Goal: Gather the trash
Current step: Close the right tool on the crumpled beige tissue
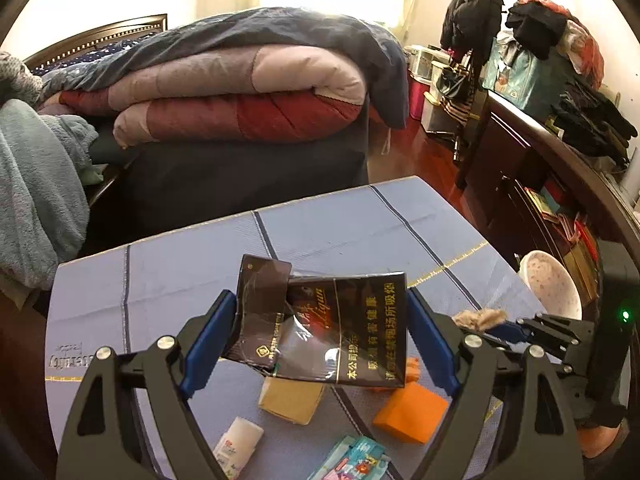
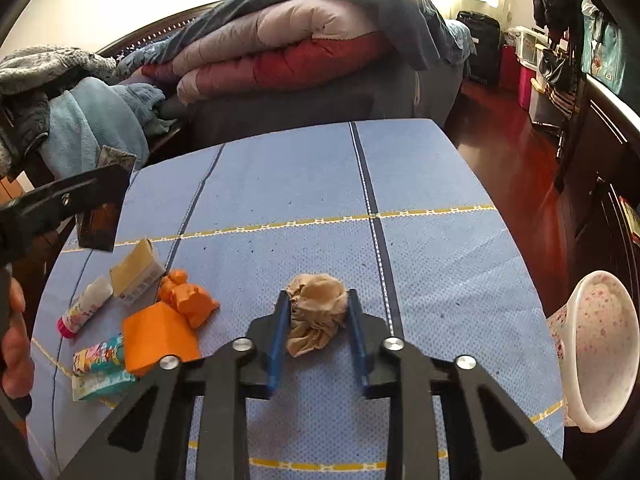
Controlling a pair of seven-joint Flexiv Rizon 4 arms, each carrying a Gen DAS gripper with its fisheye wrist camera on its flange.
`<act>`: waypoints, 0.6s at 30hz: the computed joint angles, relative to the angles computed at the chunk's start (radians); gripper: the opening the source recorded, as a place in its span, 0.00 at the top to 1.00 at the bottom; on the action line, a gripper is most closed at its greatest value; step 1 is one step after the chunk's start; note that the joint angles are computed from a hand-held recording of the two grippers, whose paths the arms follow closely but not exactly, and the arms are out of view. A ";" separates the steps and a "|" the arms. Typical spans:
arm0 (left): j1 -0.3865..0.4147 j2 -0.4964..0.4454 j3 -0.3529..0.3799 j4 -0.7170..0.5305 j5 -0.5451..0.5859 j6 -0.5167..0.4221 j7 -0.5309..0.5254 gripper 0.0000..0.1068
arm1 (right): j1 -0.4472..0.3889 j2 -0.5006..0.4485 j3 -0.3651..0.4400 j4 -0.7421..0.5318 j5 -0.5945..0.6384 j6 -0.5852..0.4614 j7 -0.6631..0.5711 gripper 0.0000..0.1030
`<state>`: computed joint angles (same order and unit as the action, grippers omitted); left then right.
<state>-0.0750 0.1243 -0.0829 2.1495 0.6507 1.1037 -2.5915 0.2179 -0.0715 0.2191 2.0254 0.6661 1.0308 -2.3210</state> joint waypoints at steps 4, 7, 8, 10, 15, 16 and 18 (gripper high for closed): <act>0.000 0.014 -0.010 -0.005 0.011 -0.027 -0.021 0.21 | -0.023 0.043 -0.016 0.017 0.031 -0.031 -0.033 0.78; -0.002 0.025 -0.018 -0.008 0.016 -0.038 -0.038 0.21 | -0.029 0.069 -0.036 0.023 0.050 -0.064 -0.047 0.78; -0.003 0.028 -0.023 -0.010 0.019 -0.042 -0.044 0.21 | -0.034 0.080 -0.044 0.026 0.058 -0.078 -0.055 0.78; -0.006 0.035 -0.033 -0.016 0.025 -0.057 -0.057 0.21 | -0.043 0.104 -0.065 0.030 0.078 -0.114 -0.076 0.78; -0.019 0.055 -0.059 -0.031 0.038 -0.076 -0.079 0.21 | -0.055 0.147 -0.105 0.044 0.101 -0.169 -0.105 0.78; -0.023 0.057 -0.065 -0.036 0.040 -0.079 -0.082 0.21 | -0.057 0.154 -0.112 0.046 0.104 -0.178 -0.111 0.78; -0.029 0.057 -0.079 -0.050 0.046 -0.090 -0.091 0.21 | -0.064 0.168 -0.128 0.052 0.109 -0.195 -0.122 0.78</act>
<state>-0.1042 0.1814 -0.1621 2.0991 0.6971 1.0134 -2.6823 0.1536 0.0961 0.0912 2.0769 0.7753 0.8356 -2.4432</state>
